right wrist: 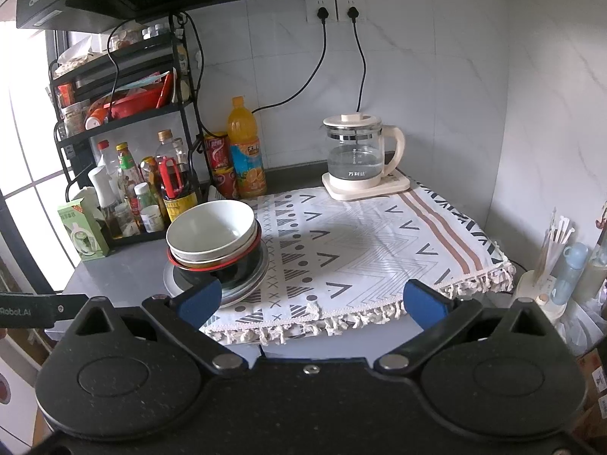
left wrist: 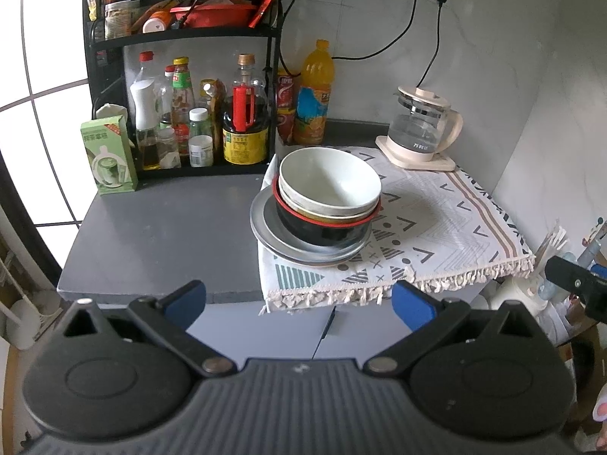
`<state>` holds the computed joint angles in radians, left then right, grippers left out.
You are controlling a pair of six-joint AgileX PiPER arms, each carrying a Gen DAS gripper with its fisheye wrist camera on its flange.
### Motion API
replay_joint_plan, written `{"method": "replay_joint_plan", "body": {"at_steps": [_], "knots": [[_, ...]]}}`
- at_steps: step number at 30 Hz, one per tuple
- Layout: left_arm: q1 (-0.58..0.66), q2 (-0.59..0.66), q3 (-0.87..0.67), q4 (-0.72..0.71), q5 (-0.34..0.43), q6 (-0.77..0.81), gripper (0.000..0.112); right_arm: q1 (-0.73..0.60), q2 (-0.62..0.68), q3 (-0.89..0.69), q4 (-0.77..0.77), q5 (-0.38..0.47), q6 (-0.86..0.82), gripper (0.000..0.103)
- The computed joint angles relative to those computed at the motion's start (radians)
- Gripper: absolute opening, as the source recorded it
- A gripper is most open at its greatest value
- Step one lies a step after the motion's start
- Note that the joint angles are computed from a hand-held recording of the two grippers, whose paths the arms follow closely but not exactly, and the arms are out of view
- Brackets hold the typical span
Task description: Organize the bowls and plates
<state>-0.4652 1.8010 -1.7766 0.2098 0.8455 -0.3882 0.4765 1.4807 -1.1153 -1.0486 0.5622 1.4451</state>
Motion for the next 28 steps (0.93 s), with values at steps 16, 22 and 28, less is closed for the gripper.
{"method": "replay_joint_plan", "body": {"at_steps": [16, 22, 28], "knots": [[0.0, 0.026, -0.032, -0.013, 0.018, 0.019, 0.103, 0.006, 0.033, -0.035, 0.035, 0.019, -0.009, 0.103], [-0.014, 0.024, -0.029, 0.006, 0.012, 0.012, 0.103, -0.004, 0.024, -0.017, 0.046, 0.013, -0.007, 0.103], [-0.016, 0.032, -0.037, -0.021, 0.021, 0.024, 0.103, -0.017, 0.017, -0.006, 0.067, 0.01, -0.025, 0.103]]}}
